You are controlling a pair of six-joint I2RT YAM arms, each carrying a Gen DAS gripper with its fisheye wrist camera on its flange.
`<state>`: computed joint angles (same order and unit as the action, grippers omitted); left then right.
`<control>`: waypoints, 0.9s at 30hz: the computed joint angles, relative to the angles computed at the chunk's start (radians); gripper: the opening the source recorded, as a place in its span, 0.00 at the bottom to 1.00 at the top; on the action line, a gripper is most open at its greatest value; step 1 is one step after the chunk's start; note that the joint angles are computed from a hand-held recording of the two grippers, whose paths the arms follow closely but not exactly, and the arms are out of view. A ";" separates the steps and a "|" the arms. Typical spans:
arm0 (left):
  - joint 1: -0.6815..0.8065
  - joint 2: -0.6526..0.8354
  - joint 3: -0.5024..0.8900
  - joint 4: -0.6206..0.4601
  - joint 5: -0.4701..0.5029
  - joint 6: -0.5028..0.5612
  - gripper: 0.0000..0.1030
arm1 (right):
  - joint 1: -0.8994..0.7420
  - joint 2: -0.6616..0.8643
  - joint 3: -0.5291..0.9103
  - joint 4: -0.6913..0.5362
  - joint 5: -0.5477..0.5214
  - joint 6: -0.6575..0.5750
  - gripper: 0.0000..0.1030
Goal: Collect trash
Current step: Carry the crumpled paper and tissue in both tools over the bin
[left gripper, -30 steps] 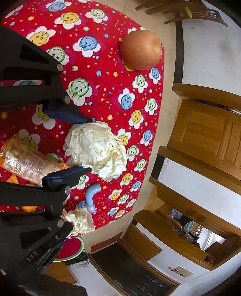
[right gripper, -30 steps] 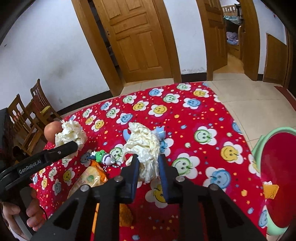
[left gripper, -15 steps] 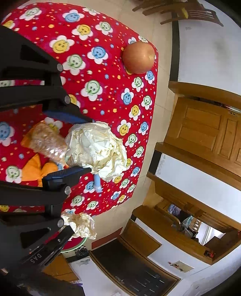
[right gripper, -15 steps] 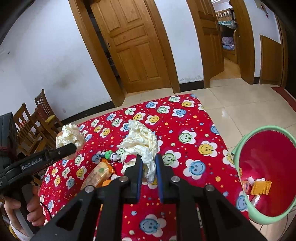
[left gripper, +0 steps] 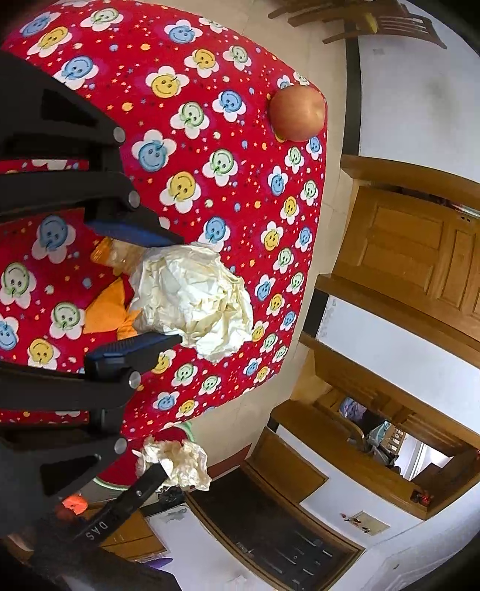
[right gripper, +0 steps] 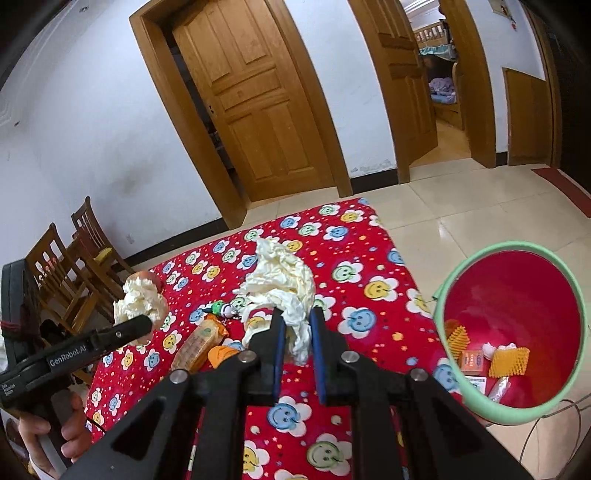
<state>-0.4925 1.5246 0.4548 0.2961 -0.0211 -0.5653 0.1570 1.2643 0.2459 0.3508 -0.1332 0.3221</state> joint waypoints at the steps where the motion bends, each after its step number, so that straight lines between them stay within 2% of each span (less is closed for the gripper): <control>1: -0.008 -0.001 -0.002 0.000 -0.002 -0.005 0.44 | -0.013 -0.019 -0.007 -0.008 -0.005 -0.005 0.14; 7: -0.065 -0.009 0.003 -0.017 -0.024 -0.031 0.44 | -0.088 -0.126 -0.042 -0.068 -0.042 -0.033 0.14; 17: -0.168 0.002 0.054 -0.049 -0.057 -0.063 0.44 | -0.306 -0.289 -0.076 -0.195 -0.167 -0.118 0.14; 27: -0.265 0.094 0.163 -0.072 -0.081 -0.079 0.44 | -0.553 -0.352 -0.081 -0.277 -0.304 -0.210 0.15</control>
